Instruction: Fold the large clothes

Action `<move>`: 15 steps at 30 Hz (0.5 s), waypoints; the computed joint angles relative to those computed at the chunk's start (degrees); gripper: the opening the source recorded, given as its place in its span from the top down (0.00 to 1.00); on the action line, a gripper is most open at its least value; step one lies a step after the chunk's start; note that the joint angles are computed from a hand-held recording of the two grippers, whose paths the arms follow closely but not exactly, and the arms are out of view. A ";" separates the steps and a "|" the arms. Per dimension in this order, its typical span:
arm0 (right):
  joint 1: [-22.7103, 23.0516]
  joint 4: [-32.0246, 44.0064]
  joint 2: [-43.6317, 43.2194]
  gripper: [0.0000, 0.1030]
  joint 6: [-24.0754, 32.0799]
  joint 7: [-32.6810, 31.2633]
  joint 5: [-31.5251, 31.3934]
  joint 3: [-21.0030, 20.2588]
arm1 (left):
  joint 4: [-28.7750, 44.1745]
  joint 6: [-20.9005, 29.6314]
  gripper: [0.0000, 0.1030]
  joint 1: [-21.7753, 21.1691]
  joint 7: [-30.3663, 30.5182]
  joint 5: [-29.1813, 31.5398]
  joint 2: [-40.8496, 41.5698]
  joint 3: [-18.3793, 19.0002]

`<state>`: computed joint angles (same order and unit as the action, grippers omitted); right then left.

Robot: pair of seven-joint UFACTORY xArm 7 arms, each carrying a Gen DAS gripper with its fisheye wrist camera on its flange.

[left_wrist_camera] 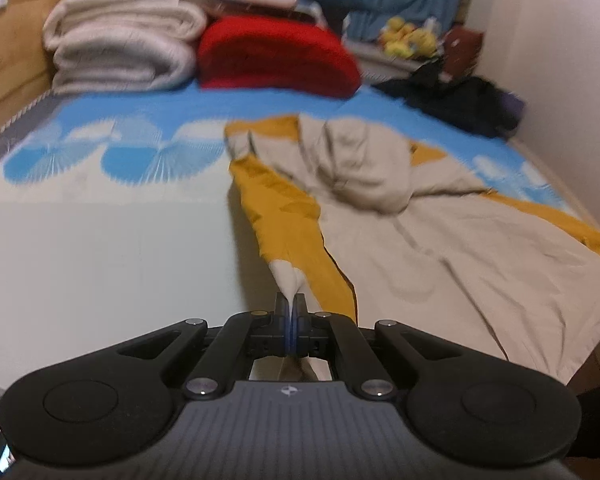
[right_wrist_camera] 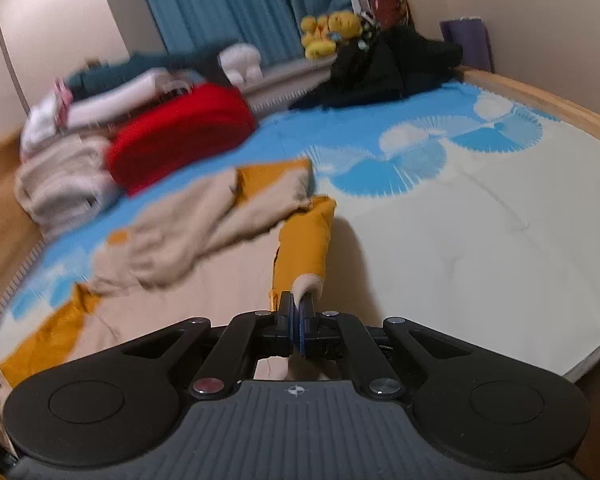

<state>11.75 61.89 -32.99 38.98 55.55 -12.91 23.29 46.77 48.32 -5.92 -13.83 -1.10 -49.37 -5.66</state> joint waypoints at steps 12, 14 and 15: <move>3.06 0.76 -15.86 0.99 2.33 -6.32 8.21 -3.96 | 15.45 16.46 1.00 -0.44 0.99 -6.53 -6.88 6.43; 2.05 0.83 -16.75 0.99 2.03 -6.61 9.51 -4.08 | 15.72 16.02 1.00 -0.12 0.26 -7.90 -5.78 7.52; 1.46 0.72 -16.36 0.99 1.40 -6.50 10.29 -4.27 | 15.35 14.90 1.00 -0.06 0.51 -8.20 -4.87 7.81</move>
<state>13.21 62.61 -49.35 40.38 49.05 -2.62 19.01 62.12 63.22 -5.98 -13.32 -9.29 -54.23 2.14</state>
